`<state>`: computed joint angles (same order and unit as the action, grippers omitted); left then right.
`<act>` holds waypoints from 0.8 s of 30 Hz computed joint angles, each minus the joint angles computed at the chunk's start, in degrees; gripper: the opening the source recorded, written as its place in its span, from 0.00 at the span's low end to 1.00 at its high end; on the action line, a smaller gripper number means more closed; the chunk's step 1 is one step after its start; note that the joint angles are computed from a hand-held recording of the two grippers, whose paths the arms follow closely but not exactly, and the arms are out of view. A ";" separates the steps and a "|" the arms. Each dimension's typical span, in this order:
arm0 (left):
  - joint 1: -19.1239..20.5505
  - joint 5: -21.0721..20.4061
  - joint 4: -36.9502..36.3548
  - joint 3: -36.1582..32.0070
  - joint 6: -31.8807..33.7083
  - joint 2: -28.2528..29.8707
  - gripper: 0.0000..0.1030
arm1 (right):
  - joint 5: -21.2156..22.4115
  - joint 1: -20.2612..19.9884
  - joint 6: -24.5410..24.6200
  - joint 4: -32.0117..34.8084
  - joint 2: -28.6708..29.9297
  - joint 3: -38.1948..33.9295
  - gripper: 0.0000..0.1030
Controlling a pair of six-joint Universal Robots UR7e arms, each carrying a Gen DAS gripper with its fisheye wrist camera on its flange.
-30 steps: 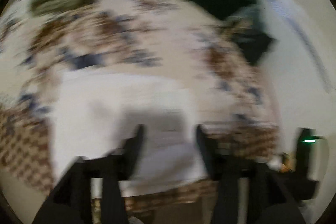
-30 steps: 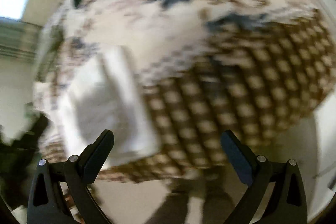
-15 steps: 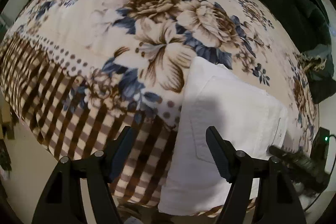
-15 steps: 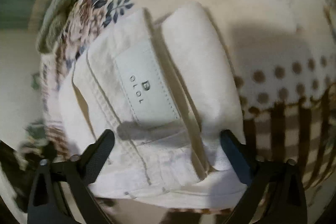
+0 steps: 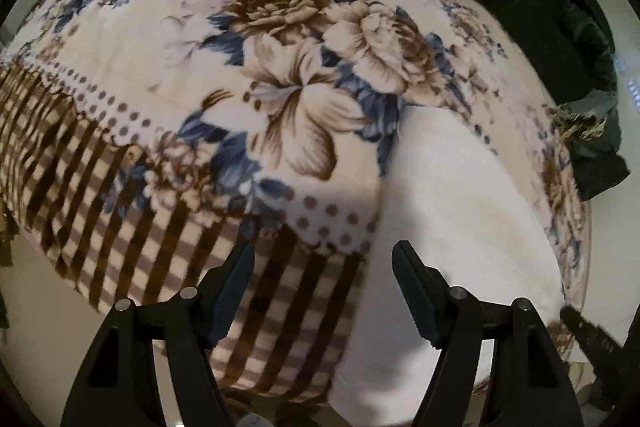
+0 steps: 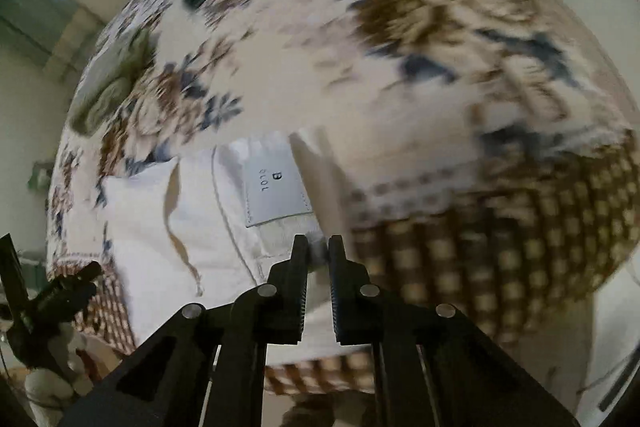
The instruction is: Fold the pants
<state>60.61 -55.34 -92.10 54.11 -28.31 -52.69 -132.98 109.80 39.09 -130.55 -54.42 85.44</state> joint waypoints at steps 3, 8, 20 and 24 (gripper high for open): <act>0.60 -1.55 -0.23 -1.67 -0.01 1.19 0.67 | 4.52 -1.38 -0.22 1.16 -2.20 1.59 0.11; 0.80 -3.10 0.48 -2.78 0.35 2.25 0.67 | 22.40 -6.90 -3.76 -3.68 -2.22 3.61 0.24; 0.65 -2.77 3.36 -1.89 0.55 1.44 0.67 | 24.86 -10.30 -1.25 -9.31 5.77 -0.90 0.18; 0.49 -4.04 2.93 -1.12 1.21 1.05 0.67 | 12.81 -5.54 -1.56 -9.36 3.46 0.09 0.10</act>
<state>61.10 -59.39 -89.16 52.99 -27.10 -51.64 -120.17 104.26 37.52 -139.91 -50.96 85.53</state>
